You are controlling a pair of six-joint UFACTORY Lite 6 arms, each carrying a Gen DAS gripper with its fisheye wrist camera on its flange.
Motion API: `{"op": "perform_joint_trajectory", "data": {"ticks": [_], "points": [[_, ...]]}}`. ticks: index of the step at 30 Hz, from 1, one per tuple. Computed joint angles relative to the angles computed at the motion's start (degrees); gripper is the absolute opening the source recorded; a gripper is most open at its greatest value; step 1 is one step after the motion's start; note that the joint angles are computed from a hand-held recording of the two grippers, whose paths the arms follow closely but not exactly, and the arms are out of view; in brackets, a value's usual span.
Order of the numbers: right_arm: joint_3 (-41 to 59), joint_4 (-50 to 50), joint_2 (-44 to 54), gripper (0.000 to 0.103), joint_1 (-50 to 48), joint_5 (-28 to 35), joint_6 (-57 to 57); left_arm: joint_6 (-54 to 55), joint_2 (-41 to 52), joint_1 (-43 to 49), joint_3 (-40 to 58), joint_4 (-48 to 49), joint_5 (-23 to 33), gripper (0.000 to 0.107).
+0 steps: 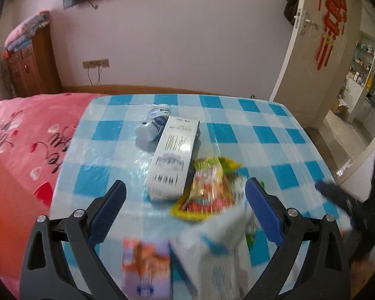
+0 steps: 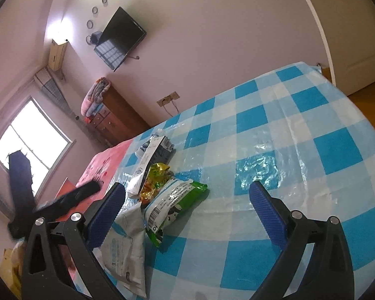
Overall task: Collect trash
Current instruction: 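Lower the left gripper onto the white milk carton and close it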
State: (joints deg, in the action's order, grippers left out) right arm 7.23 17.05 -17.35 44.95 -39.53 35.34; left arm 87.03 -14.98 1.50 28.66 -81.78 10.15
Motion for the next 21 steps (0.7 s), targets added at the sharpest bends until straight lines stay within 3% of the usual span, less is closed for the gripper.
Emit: {"op": "perform_joint_trajectory", "data": {"ticks": [3,11,13,15,21], "points": [[0.6,-1.9,1.3,0.098,0.0,-0.3,1.1,2.3,11.5,0.2,10.0,-2.6,0.8,0.096],[1.9,-11.5,5.5,0.098,-4.3,-1.9,7.3,-17.2,35.2,1.7,33.7,11.2,2.4,0.095],[2.0,-13.1,5.8,0.098,-5.0,-2.1,8.1,-26.9,39.9,1.6,38.7,20.3,2.3,0.087],[2.4,-13.9,6.4,0.098,-5.3,-1.9,8.1,-29.9,41.1,1.5,39.3,24.1,3.1,0.080],[3.8,-12.7,7.0,0.098,-4.6,0.3,5.5,-13.5,38.2,1.0,31.8,10.7,4.8,0.080]]}}
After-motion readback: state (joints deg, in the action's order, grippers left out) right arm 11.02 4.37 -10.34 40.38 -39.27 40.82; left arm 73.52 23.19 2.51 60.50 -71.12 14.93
